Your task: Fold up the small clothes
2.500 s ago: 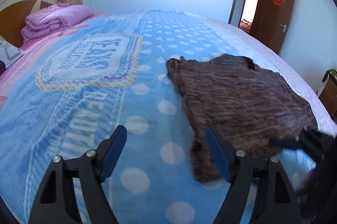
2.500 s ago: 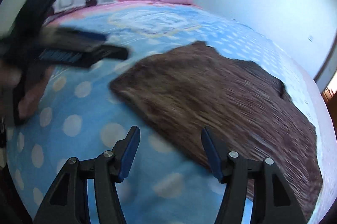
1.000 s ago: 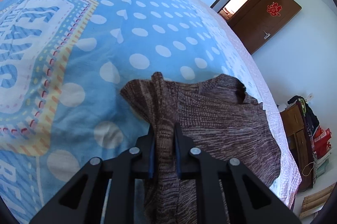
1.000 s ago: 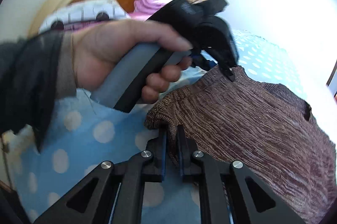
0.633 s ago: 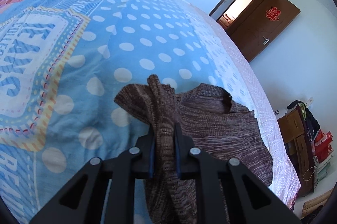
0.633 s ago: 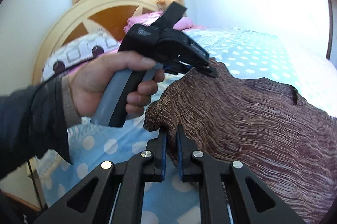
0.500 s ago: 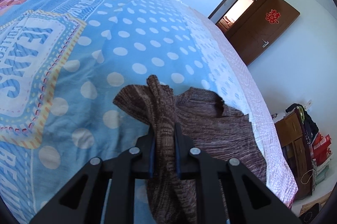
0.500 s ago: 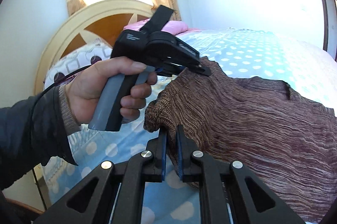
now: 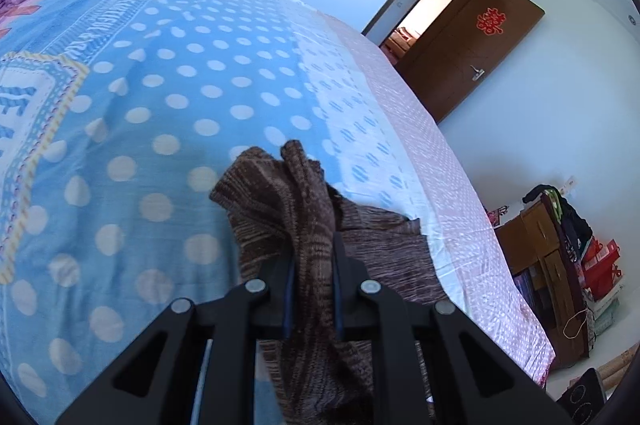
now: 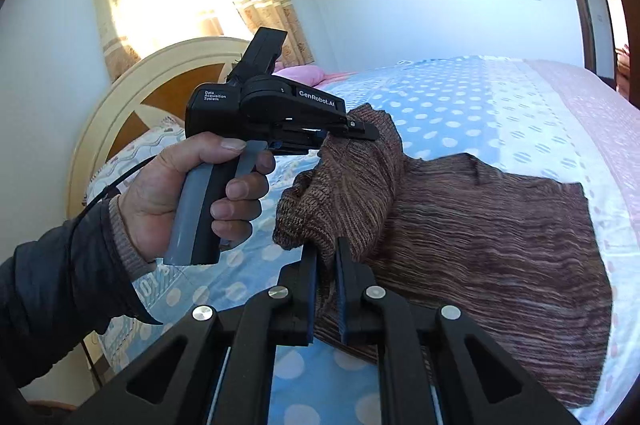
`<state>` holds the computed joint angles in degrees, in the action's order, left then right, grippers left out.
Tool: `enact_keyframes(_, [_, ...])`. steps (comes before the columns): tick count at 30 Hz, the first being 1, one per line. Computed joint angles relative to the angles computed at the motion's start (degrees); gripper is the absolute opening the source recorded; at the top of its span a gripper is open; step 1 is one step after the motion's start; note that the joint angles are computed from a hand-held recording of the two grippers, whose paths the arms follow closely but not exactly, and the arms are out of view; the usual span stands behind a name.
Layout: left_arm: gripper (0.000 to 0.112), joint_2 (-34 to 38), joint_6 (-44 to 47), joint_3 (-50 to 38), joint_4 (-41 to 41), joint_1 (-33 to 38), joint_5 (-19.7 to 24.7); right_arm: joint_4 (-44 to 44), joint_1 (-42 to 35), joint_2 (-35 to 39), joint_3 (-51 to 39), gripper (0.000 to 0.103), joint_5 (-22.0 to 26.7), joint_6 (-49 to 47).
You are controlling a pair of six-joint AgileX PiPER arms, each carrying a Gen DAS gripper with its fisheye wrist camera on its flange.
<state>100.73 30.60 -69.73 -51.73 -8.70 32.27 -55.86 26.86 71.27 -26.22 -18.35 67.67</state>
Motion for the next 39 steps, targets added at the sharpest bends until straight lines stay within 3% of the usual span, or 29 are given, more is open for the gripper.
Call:
enact_keyframes(7, [0.015, 2.0, -4.69, -2.99, 3.17, -5.8, -1.43, -17.86, -11.58, -4.44, 3.48, 0.007, -6.62, 15.16])
enact_keyframes(12, [0.015, 3.83, -8.1, -5.57, 5.89, -9.23, -1.81, -27.26, -18.7, -7.11, 5.17, 0.007, -10.32, 21.37])
enact_keyframes(16, [0.015, 5.86, -11.96, -8.12, 9.81, -12.55, -2.76, -33.43, -27.21, -7.31, 6.21, 0.007, -16.55, 24.14])
enact_keyframes(26, [0.015, 12.96, -22.7, -16.04, 21.39, -20.18, -2.87, -42.3, -47.5, -3.29, 8.44, 0.007, -28.77, 21.7])
enact_keyframes(34, [0.015, 19.88, -37.03, -24.2, 37.14, -26.02, -1.59, -40.44, -57.51, 9.55, 8.82, 0.007, -31.33, 12.73])
enact_keyframes(37, [0.021, 20.46, -40.26, -24.73, 41.39, -27.57, -1.83, -38.83, -59.97, 13.14, 8.87, 0.005, -31.21, 9.2])
enact_keyframes(39, [0.041, 18.99, -43.86, -22.79, 46.62, -28.89, -3.51, -39.36, -61.27, 15.54, 7.96, 0.005, -31.89, 9.76])
